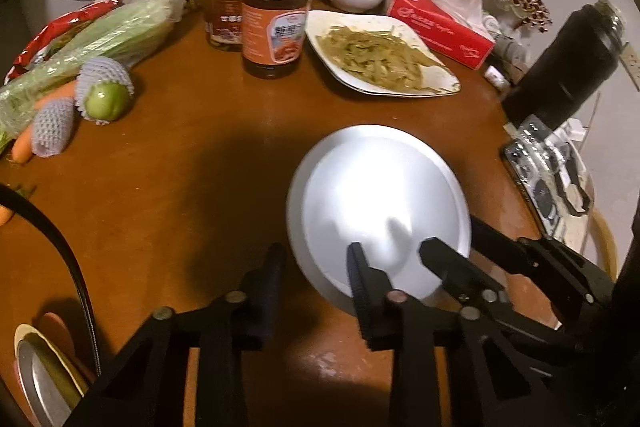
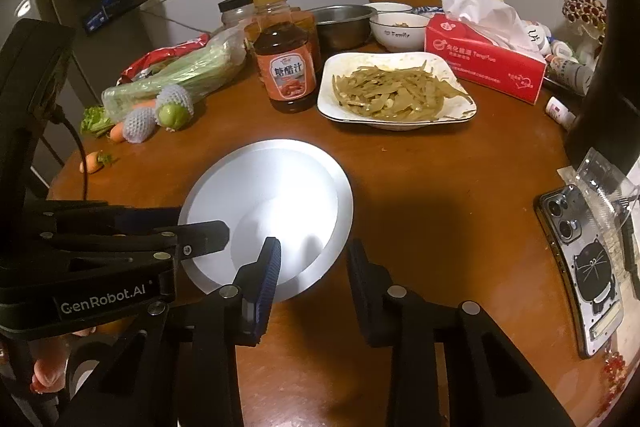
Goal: Organize plates and bowls
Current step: 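Grasp the second noodle bowl rim with the left tool and lift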
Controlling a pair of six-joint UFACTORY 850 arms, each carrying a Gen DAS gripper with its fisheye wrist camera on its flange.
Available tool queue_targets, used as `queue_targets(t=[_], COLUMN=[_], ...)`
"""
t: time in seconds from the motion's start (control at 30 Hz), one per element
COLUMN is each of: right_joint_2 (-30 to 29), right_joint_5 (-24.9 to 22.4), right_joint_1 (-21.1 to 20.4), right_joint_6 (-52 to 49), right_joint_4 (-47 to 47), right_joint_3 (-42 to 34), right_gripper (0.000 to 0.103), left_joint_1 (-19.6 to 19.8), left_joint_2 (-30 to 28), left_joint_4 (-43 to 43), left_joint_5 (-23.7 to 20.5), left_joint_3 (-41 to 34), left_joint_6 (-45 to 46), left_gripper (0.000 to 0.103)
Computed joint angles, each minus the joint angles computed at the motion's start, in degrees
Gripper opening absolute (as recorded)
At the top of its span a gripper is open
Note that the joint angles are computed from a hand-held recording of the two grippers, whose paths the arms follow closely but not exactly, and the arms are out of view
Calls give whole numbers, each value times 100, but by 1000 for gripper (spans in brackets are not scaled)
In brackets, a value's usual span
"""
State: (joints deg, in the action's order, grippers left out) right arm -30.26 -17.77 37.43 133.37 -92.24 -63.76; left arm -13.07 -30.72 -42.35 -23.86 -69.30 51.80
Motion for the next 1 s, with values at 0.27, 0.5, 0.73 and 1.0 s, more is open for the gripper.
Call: queue_targets(t=[0.27, 0.5, 0.73, 1.0], right_joint_2=[73, 180, 305, 539], right_joint_5=[-35, -155, -285, -584], right_joint_1=[64, 180, 350, 651], right_joint_6=[-24, -110, -61, 97], right_joint_4=[-14, 22, -42, -189], right_joint_3=[15, 20, 49, 155], right_gripper=[33, 33, 33, 33], left_joint_1=[17, 108, 227, 375], left_joint_2=[116, 348, 698, 1305], left_joint_4=[-232, -608, -986, -1644], left_joint_5=[33, 86, 142, 298], left_joint_3=[122, 350, 674, 1230], left_joint_6=[242, 627, 1040, 1765], left_gripper=[26, 26, 26, 26])
